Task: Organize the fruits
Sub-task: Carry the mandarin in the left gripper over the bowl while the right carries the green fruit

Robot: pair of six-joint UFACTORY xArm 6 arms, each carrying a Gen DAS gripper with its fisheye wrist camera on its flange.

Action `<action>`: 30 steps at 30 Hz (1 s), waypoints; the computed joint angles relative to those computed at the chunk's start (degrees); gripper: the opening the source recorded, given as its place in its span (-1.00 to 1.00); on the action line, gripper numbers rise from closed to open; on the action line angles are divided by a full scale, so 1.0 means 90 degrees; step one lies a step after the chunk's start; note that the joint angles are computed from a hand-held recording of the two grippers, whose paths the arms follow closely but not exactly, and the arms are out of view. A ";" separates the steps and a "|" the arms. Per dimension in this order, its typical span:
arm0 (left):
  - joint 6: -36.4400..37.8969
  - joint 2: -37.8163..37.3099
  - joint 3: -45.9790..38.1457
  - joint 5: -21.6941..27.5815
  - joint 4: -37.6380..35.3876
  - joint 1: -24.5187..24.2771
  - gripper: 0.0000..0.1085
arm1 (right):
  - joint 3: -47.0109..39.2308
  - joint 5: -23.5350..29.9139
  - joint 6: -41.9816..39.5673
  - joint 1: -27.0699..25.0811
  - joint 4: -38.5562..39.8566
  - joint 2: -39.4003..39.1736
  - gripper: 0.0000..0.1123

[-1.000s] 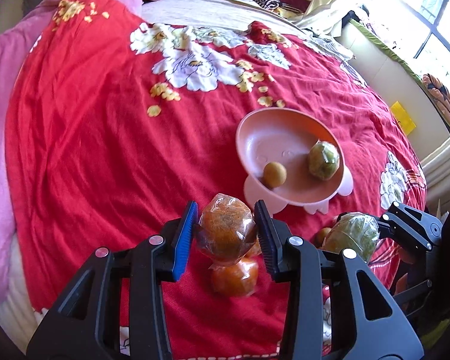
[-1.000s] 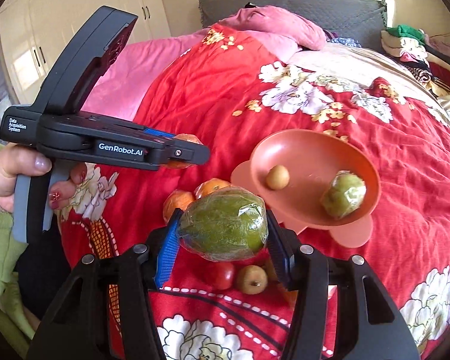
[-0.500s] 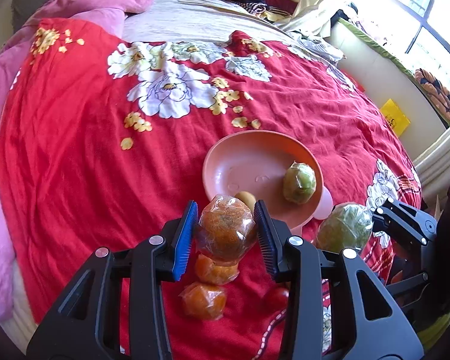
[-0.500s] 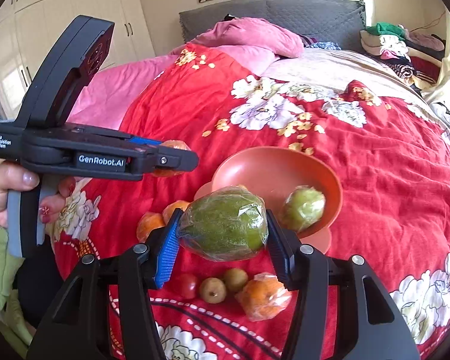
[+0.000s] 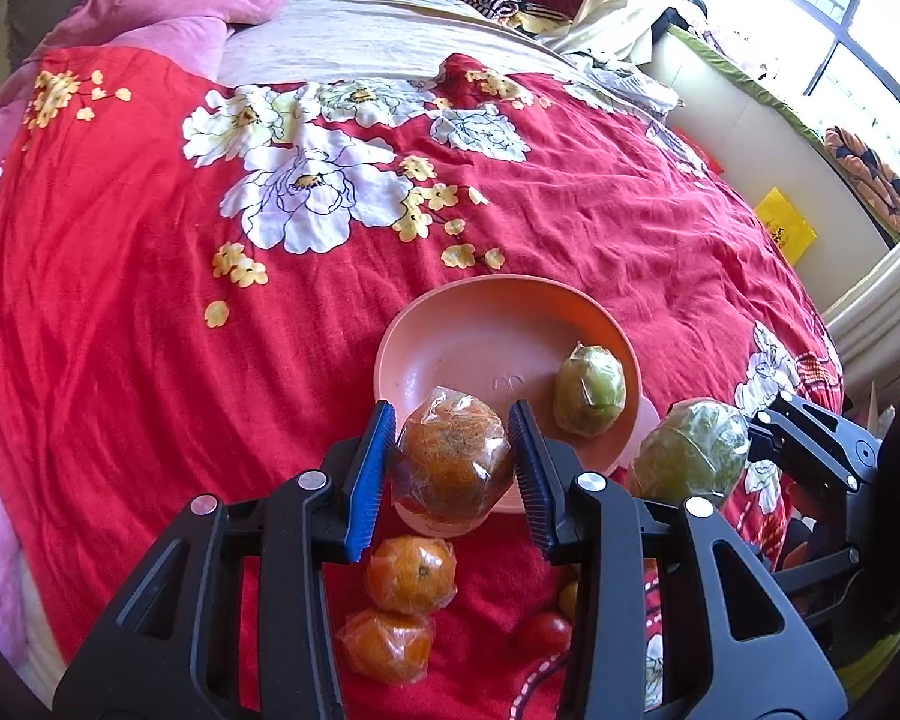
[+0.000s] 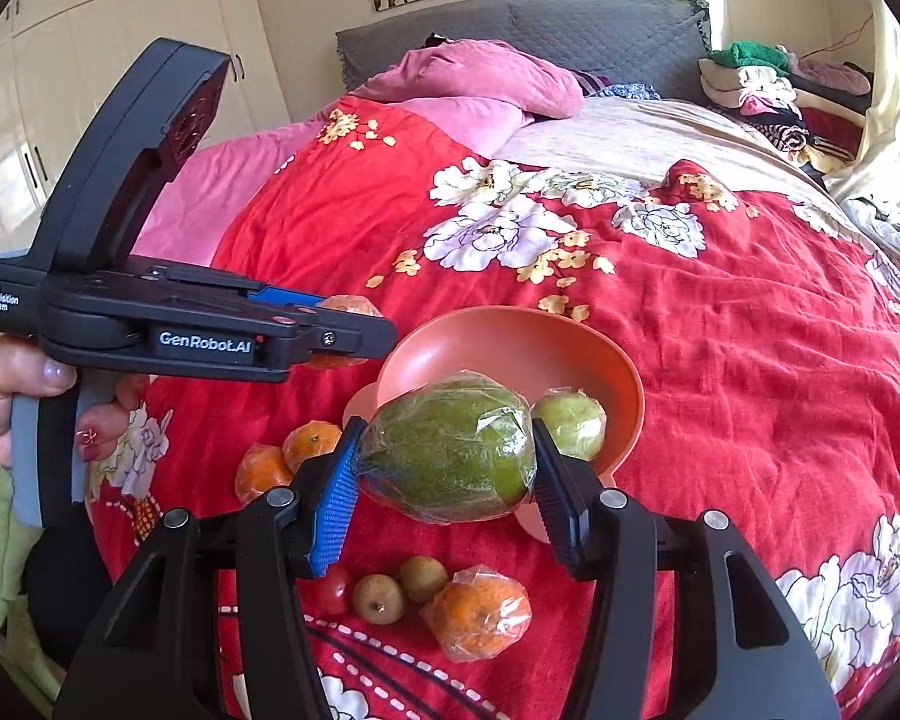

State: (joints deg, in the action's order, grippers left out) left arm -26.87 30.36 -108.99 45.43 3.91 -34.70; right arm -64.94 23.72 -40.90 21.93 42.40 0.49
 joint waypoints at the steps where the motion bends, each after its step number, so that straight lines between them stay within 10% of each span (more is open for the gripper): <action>1: 0.0035 0.0065 -0.0080 0.0024 -0.0031 0.0011 -0.42 | -0.0023 0.0010 0.0025 -0.0003 -0.0032 0.0026 -0.08; 30: 0.0573 0.1764 -0.2298 0.0890 -0.0775 0.0216 -0.42 | -0.0564 0.0162 0.0050 0.0128 -0.0257 0.0813 -0.08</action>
State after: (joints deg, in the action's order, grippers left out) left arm -21.72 46.24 -129.68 53.44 -3.07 -32.76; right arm -70.02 25.18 -40.45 23.08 40.10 7.81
